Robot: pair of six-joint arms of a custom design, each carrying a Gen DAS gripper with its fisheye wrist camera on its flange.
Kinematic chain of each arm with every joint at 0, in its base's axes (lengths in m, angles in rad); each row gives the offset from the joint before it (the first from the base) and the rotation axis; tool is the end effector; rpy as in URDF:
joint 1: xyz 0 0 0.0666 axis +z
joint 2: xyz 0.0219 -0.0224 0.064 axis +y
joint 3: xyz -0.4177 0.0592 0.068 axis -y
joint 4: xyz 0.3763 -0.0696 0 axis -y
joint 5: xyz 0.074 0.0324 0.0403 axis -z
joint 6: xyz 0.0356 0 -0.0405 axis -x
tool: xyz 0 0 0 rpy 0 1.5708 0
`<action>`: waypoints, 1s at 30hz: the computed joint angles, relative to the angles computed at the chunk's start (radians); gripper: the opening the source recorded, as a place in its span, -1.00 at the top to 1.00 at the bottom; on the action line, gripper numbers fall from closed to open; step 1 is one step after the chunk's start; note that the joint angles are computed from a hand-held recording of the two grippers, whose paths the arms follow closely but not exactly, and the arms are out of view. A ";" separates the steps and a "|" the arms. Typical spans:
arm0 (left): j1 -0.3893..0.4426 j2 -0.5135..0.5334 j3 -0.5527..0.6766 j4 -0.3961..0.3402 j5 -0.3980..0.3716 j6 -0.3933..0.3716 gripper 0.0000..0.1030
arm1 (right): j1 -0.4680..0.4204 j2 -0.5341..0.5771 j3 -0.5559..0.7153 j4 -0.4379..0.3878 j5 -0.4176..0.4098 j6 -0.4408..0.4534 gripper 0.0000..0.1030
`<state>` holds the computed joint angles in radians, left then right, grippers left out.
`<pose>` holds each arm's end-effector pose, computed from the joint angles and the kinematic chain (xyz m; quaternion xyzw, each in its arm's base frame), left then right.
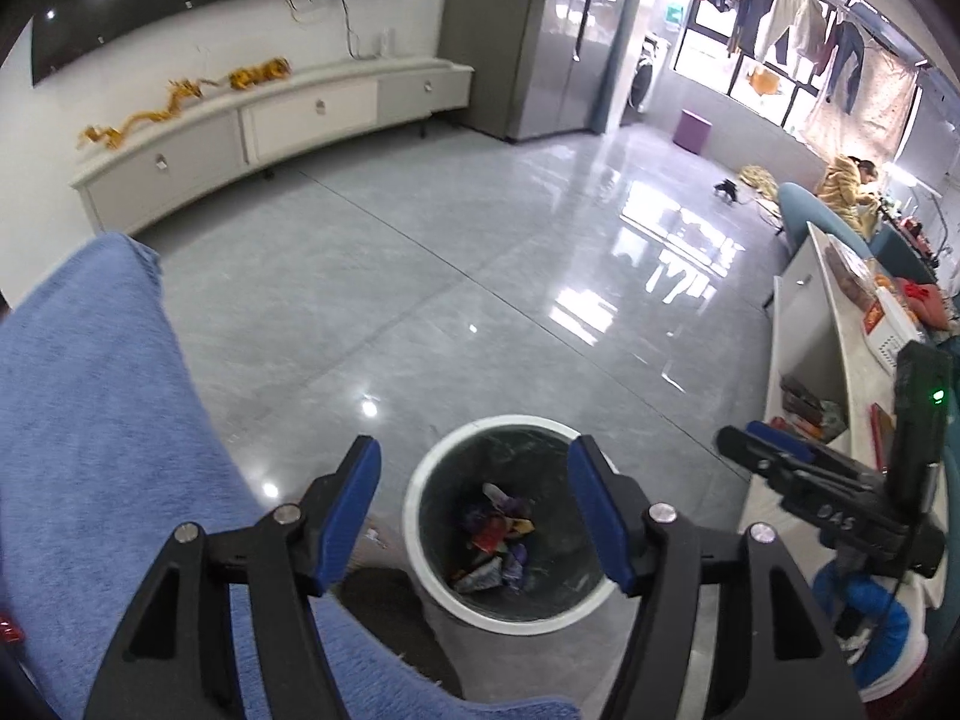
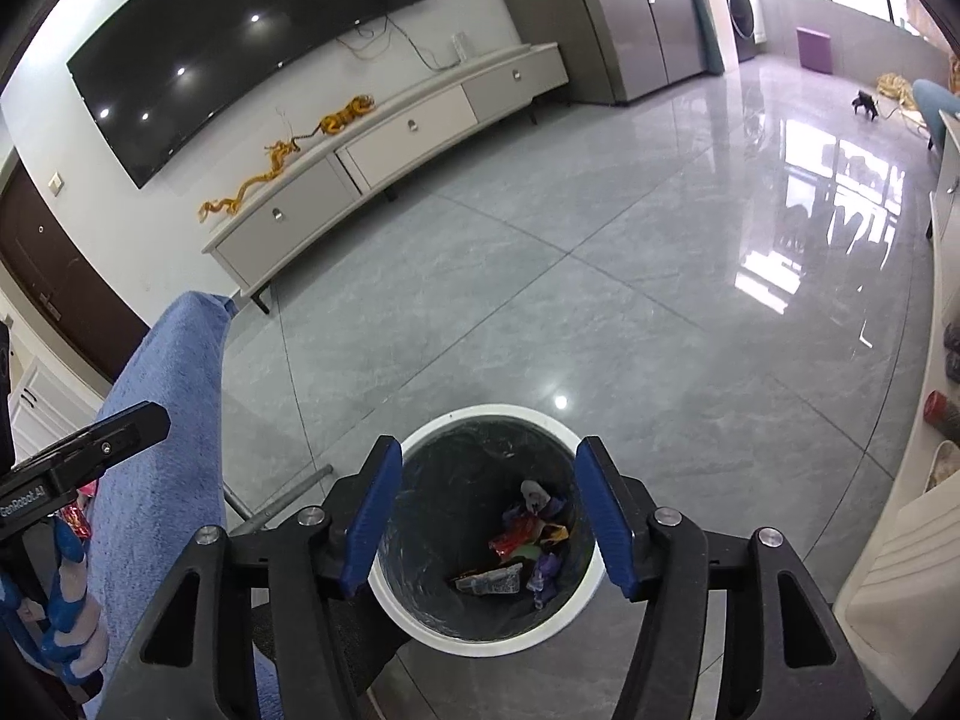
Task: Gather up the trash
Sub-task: 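Move both tools back over the rug toward the remaining trash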
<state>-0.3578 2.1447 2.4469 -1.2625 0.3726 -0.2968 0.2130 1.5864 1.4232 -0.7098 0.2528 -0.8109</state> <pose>0.6756 -0.2669 0.4685 0.3540 0.8696 -0.1856 0.2898 0.5271 0.1045 0.4028 0.3157 0.8782 0.0629 0.3537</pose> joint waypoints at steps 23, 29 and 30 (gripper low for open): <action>0.175 -0.177 -0.203 0.225 0.119 0.065 -0.23 | 0.121 0.016 0.234 -0.167 0.153 0.084 -0.16; 0.264 -0.198 -0.232 0.276 0.158 0.107 -0.23 | 0.167 0.092 0.396 -0.238 0.172 0.158 -0.15; 0.279 -0.198 -0.232 0.280 0.161 0.113 -0.23 | 0.175 0.111 0.432 -0.251 0.172 0.174 -0.15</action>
